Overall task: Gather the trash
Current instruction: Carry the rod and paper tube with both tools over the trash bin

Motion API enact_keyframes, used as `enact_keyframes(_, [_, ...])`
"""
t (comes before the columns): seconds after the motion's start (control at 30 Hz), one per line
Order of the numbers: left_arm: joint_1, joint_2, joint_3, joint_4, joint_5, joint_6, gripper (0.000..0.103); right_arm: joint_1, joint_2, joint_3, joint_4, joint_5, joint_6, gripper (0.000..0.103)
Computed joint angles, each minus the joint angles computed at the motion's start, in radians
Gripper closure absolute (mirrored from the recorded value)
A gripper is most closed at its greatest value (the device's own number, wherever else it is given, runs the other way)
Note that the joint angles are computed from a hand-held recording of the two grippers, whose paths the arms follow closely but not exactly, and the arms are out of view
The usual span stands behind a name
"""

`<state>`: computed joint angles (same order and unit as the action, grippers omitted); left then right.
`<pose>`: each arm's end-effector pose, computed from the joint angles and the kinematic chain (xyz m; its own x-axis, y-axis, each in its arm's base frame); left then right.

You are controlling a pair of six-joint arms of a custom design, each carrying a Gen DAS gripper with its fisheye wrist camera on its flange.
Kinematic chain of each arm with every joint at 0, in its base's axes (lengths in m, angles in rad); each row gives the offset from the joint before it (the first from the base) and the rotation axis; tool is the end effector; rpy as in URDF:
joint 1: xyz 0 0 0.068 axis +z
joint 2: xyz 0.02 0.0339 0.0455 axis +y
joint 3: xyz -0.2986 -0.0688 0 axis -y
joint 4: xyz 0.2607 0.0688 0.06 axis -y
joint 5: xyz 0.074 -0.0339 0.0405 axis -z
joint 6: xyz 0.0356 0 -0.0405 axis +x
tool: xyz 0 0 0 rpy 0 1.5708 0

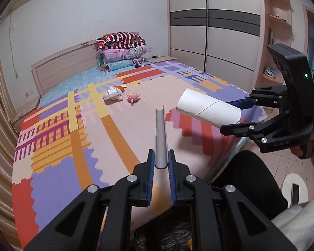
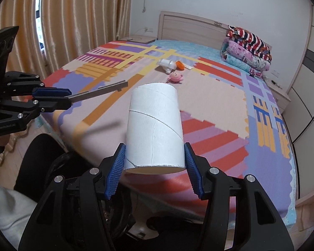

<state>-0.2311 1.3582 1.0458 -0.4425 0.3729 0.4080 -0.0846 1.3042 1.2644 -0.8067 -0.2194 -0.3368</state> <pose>0.2906 -0.0817 0.3089 -0.4251 0.4796 -0.7676 0.6975 0.7140 0.0598 0.2759 -0.0156 0.3697 -0.6841 -0.2657 -0.6792 -0.3044 0.9503 -0.0651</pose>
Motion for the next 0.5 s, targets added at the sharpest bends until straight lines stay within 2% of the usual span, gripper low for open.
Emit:
enact_keyframes(0.37, [0.045,-0.171,-0.159,-0.111,0.042,0.041,0.091,0.064,-0.123,-0.113,-0.112,-0.075,-0.024,0.048])
enact_keyframes(0.5, [0.074,-0.187,-0.205,-0.155,0.058,0.063,0.091,0.097,-0.136,-0.155,-0.139,-0.082,-0.041,0.048])
